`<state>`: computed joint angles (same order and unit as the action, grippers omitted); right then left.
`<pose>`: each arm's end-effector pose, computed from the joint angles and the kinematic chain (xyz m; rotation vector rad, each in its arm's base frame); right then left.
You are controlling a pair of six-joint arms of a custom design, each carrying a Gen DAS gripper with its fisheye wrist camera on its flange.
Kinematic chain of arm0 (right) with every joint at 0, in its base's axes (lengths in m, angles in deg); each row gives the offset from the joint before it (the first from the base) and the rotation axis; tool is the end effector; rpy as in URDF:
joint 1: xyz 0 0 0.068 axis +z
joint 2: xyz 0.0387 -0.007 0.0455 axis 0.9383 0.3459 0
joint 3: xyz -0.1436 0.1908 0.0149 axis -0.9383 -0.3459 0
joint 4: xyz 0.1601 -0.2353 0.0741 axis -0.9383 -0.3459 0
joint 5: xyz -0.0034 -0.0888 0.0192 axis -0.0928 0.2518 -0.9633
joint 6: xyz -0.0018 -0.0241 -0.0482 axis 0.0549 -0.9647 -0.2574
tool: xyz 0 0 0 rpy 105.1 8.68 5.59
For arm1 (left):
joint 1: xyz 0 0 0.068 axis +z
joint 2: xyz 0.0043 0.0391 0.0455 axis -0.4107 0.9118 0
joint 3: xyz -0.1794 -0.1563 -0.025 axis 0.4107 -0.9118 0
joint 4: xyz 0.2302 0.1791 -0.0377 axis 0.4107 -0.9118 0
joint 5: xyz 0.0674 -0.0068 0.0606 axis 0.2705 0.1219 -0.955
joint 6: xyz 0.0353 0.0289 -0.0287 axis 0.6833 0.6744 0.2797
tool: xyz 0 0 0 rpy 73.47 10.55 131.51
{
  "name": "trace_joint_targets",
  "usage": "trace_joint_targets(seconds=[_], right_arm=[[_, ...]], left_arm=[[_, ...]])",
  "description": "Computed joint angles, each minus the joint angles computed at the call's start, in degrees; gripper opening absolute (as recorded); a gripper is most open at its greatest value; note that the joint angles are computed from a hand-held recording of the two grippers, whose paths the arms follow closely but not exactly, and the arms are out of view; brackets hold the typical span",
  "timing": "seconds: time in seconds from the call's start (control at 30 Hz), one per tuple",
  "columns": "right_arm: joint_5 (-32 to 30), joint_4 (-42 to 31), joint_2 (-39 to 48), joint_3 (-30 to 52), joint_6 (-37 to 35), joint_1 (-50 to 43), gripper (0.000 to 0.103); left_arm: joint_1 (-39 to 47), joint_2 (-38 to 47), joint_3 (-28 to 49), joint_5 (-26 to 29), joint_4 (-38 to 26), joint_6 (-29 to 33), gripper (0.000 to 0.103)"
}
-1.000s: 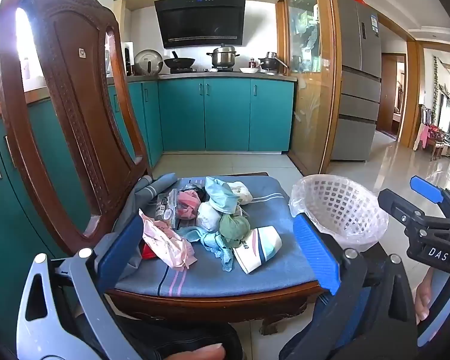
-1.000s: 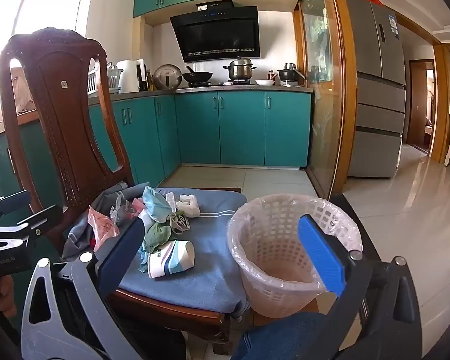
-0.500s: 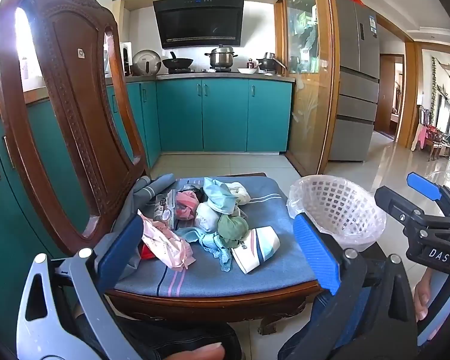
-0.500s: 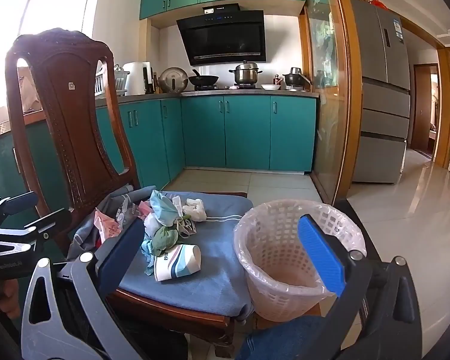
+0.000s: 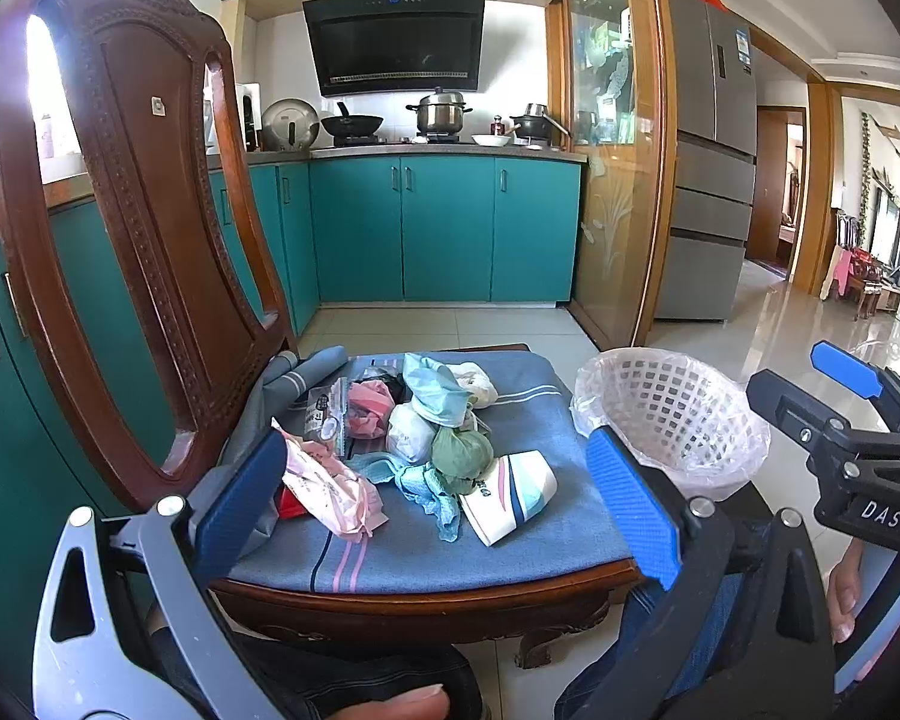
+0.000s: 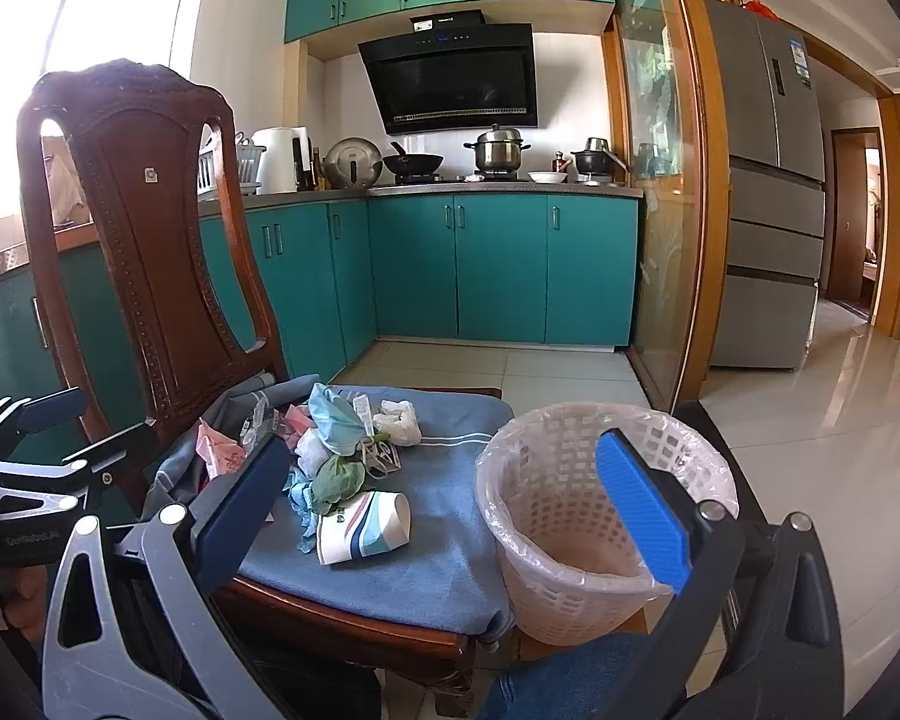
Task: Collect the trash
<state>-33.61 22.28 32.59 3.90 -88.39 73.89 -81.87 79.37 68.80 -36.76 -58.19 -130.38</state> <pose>0.2119 0.0259 0.1413 -0.3161 1.9229 0.3076 0.1767 -0.2236 0.1703 -0.1584 2.0157 0.1179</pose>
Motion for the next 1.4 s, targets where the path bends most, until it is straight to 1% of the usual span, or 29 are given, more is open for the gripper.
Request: trace_joint_targets(seconds=[0.17, 0.23, 0.9, 1.4], right_arm=[[-0.5, -0.5, -0.5, -0.2, 0.1, 0.1, 0.1], [-0.7, -0.6, -0.9, -0.3, 0.1, -0.1, 0.1], [-1.1, -1.9, -2.7, -1.1, -0.2, -0.1, 0.1], [-1.1, -1.8, -2.5, -0.9, -0.3, 0.1, 0.1]], left_arm=[[-0.5, 0.6, 1.0, -0.4, -1.2, -0.8, 0.1], [-0.3, -0.4, -0.3, -0.1, -0.3, -0.3, 0.1], [-1.3, 0.6, 0.2, -0.2, -1.1, -1.6, 0.1], [-1.3, 1.3, 0.5, 0.1, -1.5, -2.4, 0.1]])
